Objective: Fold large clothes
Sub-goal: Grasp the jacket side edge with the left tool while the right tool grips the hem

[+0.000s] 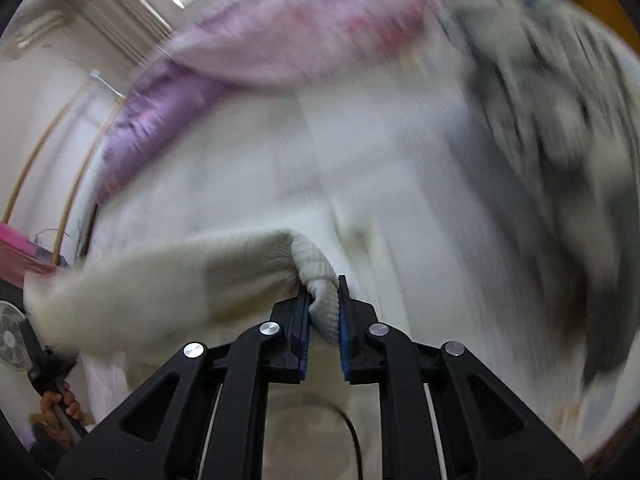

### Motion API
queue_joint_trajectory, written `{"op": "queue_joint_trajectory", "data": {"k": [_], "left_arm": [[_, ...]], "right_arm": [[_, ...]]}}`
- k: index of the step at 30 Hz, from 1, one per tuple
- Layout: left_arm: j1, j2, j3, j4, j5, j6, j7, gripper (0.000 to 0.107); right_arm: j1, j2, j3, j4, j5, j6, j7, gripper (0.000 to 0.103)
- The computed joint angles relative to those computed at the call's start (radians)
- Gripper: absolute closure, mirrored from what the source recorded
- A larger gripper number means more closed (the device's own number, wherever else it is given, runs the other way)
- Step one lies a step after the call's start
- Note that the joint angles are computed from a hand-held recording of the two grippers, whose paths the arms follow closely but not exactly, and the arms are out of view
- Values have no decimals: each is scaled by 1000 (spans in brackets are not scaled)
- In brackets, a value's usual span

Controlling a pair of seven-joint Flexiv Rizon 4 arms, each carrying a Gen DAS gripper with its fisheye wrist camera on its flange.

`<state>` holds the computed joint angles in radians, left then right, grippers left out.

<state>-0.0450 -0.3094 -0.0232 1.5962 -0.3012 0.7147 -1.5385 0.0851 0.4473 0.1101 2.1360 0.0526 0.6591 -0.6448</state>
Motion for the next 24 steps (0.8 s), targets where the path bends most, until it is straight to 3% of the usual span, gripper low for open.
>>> {"op": "queue_joint_trajectory", "data": {"k": [2,5,6,7,9,11,15,20,24], "left_arm": [[-9,50,26,87,27,-23,-51,85],[-11,119,45,201,18,-15,-147,78],[-8,128,45,219,8,-4,-167,71],[-6,147,48,250,-3,16,-191,59],[-4,189,49,314,-46,80,-228,56],[-1,210,39,351,-107,118,-216,47],[1,195,18,357,-200,144,-196,44],[1,155,-4,339,-255,144,-103,44],[9,103,-17,292,-265,85,-28,44]], "right_arm": [[5,33,19,28,38,-106,56,86],[21,82,23,83,119,-85,107,84],[24,91,26,90,130,-70,125,77],[24,98,27,91,135,-67,144,63],[20,112,25,82,134,-95,186,38],[14,149,18,96,165,-89,232,37],[-10,255,30,187,273,49,364,37],[-24,345,85,195,163,-23,465,37],[-14,398,133,196,88,-89,510,37]]}}
